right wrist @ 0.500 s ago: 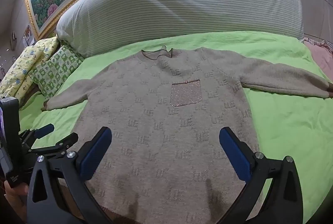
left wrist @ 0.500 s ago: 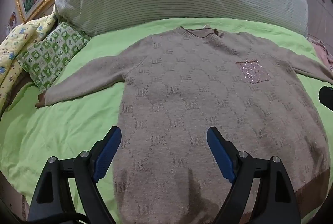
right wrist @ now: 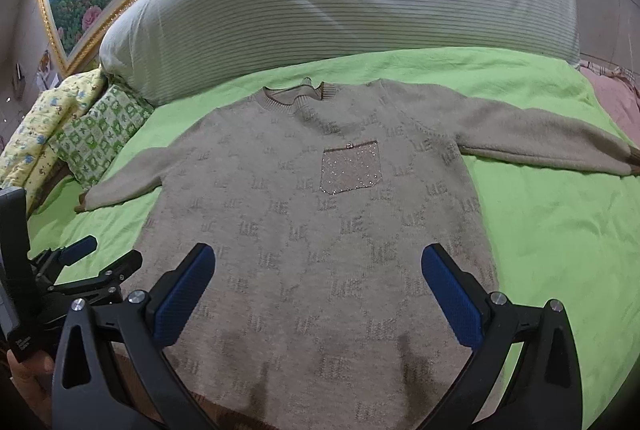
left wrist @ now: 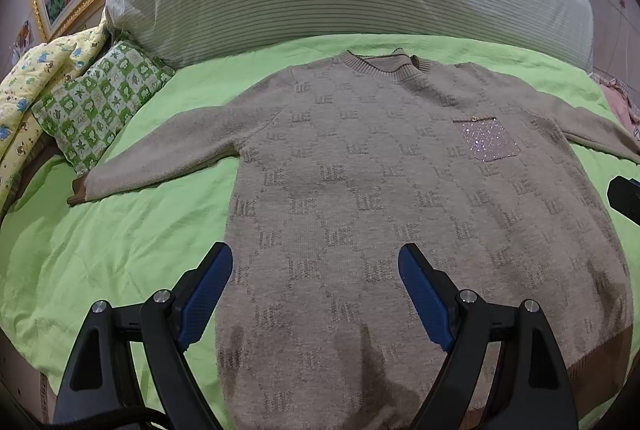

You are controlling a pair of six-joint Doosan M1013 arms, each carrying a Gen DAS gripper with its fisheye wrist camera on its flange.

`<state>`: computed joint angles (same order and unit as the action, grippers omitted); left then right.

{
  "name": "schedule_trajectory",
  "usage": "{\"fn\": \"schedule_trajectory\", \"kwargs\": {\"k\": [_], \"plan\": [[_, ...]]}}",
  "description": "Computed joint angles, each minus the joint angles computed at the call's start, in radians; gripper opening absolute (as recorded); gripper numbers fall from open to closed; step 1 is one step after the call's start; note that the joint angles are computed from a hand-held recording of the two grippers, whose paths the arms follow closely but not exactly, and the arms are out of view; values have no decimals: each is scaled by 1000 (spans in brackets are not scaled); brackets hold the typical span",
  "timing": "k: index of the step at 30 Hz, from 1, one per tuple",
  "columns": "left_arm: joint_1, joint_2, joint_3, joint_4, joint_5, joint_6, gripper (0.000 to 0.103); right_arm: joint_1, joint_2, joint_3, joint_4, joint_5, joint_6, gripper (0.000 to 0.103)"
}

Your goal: Fold small clothes

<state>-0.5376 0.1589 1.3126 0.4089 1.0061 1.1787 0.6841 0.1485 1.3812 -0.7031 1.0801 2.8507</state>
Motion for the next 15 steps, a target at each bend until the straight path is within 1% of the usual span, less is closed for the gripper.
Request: {"fn": "schedule_trajectory", "kwargs": {"k": [6,12,15], "plan": [[-1,4,-6,-1,1,3,86,4,-1,-6,-4,10,-3,103],[-1,6,-10,-10,5,4,86,9,-4,5,-37,-6,5,103],[0,8,-14,-16,8,9,86,9,-2,-4,-24,14,-10,103]]}}
